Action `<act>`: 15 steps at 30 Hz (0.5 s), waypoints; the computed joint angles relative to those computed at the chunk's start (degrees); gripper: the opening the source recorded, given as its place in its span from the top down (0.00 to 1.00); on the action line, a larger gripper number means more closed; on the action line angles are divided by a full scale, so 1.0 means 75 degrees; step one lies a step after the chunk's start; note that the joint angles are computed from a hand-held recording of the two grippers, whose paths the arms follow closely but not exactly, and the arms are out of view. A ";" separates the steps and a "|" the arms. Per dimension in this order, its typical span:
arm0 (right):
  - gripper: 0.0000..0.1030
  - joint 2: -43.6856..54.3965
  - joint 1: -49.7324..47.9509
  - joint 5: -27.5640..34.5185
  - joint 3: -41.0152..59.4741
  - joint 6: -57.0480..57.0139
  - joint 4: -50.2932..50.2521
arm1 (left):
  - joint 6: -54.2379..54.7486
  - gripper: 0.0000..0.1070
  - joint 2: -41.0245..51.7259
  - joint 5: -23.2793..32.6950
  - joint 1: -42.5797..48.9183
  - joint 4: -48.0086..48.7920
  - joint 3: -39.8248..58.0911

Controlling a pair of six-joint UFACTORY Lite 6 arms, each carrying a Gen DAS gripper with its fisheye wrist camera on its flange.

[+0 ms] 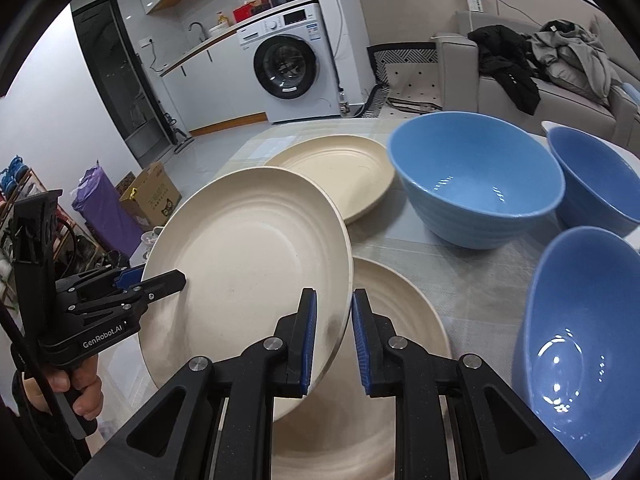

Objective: Organize plates and bowls

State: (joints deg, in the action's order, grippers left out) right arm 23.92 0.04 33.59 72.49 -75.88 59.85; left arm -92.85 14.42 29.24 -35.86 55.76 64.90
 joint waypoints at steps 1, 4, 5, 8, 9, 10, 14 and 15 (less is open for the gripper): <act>0.81 -0.0029 -0.0036 -0.0016 -0.0029 0.0023 0.0008 | 0.0033 0.74 0.0049 0.0023 -0.0093 -0.0045 0.0076; 0.81 -0.0204 -0.0146 -0.0048 -0.0177 0.0174 -0.0054 | 0.0276 0.74 0.0216 0.0045 -0.0202 -0.0218 0.0322; 0.81 -0.0259 -0.0188 -0.0067 -0.0230 0.0206 -0.0073 | 0.0343 0.74 0.0268 0.0092 -0.0267 -0.0277 0.0401; 0.81 -0.0358 -0.0265 -0.0144 -0.0336 0.0331 -0.0168 | 0.0545 0.74 0.0392 0.0057 -0.0290 -0.0390 0.0526; 0.81 -0.0423 -0.0255 -0.0198 -0.0400 0.0410 -0.0210 | 0.0554 0.74 0.0419 0.0074 -0.0347 -0.0414 0.0558; 0.81 -0.0492 -0.0299 -0.0220 -0.0499 0.0354 -0.0182 | 0.0650 0.74 0.0502 0.0067 -0.0369 -0.0472 0.0648; 0.81 -0.0818 -0.0426 -0.0354 -0.0909 0.0386 -0.0244 | 0.0894 0.74 0.0722 -0.0024 -0.0364 -0.0553 0.0819; 0.81 -0.0838 -0.0457 -0.0397 -0.0959 0.0356 -0.0233 | 0.1000 0.74 0.0785 -0.0074 -0.0319 -0.0600 0.0865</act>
State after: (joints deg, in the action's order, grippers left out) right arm 17.63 -3.38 30.61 65.29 -73.21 58.10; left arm -85.35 20.31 28.69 -38.25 51.26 71.39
